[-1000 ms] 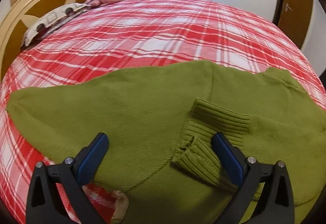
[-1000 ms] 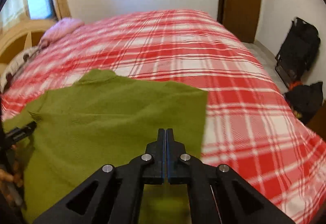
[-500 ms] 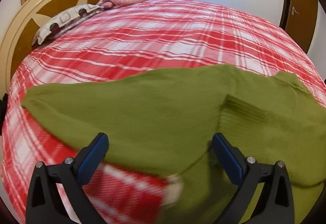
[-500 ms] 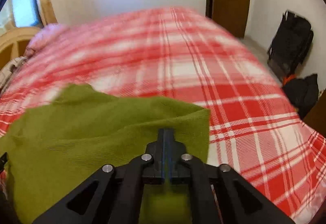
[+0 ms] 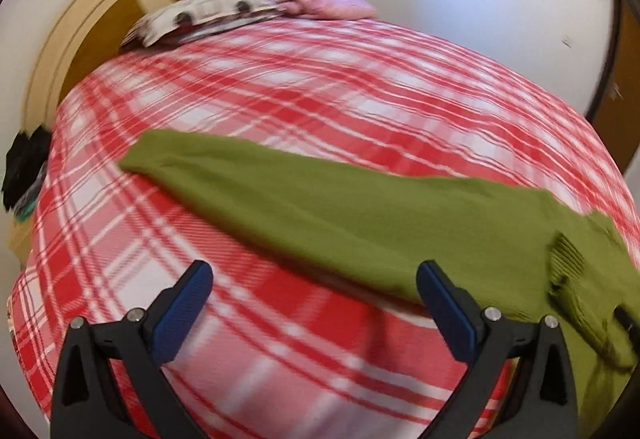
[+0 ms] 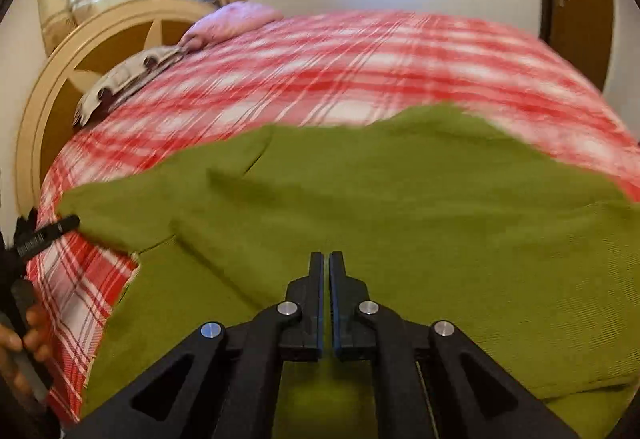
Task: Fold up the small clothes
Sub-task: 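Open the right gripper to release the folded sleeve, then grasp the other sleeve cuff with the left gripper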
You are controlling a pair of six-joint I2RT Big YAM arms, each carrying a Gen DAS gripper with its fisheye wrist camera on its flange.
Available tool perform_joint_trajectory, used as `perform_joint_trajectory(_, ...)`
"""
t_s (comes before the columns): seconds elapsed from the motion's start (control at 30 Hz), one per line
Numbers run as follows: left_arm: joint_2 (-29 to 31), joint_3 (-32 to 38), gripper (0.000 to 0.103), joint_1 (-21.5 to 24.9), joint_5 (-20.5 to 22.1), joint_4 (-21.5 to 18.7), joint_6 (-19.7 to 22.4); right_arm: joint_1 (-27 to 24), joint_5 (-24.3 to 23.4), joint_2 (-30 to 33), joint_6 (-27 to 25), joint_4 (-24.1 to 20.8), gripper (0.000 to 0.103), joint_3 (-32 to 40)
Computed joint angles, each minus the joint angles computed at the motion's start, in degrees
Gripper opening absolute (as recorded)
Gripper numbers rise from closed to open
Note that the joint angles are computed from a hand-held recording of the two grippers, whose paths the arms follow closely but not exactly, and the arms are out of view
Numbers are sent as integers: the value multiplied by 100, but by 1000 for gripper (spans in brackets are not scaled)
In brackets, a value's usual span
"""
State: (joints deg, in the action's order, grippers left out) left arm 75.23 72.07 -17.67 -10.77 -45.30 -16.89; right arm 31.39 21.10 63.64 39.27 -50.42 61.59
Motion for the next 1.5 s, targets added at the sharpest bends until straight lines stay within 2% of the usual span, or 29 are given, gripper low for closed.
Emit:
perform_joint_trajectory(0.03, 20, 23, 103, 145, 71, -6, -53, 33, -33, 99, 63, 22, 2, -9)
perform_joint_trajectory(0.1, 15, 25, 103, 415, 116, 19, -142, 195, 316, 120, 102, 101, 2, -61)
perform_joint_trajectory(0.23, 108, 130, 103, 959, 293, 96, -410, 181, 257, 55, 175, 232, 2, -159)
perform_joint_trajectory(0.33, 284, 292, 103, 1342, 655, 90, -738, 140, 172, -12, 212, 341, 3, -231)
perform_joint_trajectory(0.47, 497, 430, 103, 1623, 1154, 150, -1226, 106, 113, -40, 232, 452, 3, -284)
perform_joint_trajectory(0.57, 816, 687, 103, 1646, 1420, -17, -1416, 79, 52, -97, 272, 543, 3, -349)
perform_joint_trajectory(0.6, 869, 738, 103, 1607, 1346, -30, -1415, 70, 31, -116, 280, 570, 3, -370)
perform_joint_trajectory(0.67, 944, 799, 103, 1504, 1303, 79, -1335, 55, -14, -155, 302, 634, 3, -418)
perform_joint_trajectory(0.77, 1024, 862, 99, 1423, 1534, 173, -1332, 29, -79, -193, 333, 712, 3, -473)
perform_joint_trajectory(0.83, 1068, 879, 85, 1371, 1586, 224, -1293, 27, -89, -199, 343, 727, 3, -480)
perform_joint_trajectory(0.9, 1104, 900, 78, 1362, 1508, 215, -1252, 39, -73, -194, 346, 724, 3, -476)
perform_joint_trajectory(0.97, 1039, 785, 69, 1387, 1551, 375, -1274, 31, -83, -204, 343, 730, 3, -486)
perform_joint_trajectory(1.0, 1006, 726, 57, 1424, 1647, 464, -1298, 30, -87, -205, 346, 732, 3, -487)
perform_joint_trajectory(1.03, 952, 614, 38, 1510, 1897, 625, -1370, 29, -96, -212, 352, 743, 3, -494)
perform_joint_trajectory(1.1, 874, 342, 14, 1725, 2642, 1052, -1652, 19, -121, -227, 364, 770, 3, -510)
perform_joint_trajectory(1.17, 793, 5, 14, 1924, 3219, 1535, -2116, 5, -148, -247, 374, 798, 3, -531)
perform_joint_trajectory(1.23, 736, -158, 12, 2040, 3479, 1743, -2342, -10, -184, -267, 391, 833, 3, -554)
perform_joint_trajectory(1.3, 719, -143, 12, 2035, 3422, 1704, -2340, -17, -208, -271, 406, 854, 3, -560)
perform_joint_trajectory(1.4, 781, 11, 12, 1962, 3226, 1428, -2264, -32, -234, -283, 413, 885, 3, -579)
perform_joint_trajectory(1.5, 762, 6, 16, 1987, 3299, 1460, -2425, -29, -231, -285, 412, 886, 3, -583)
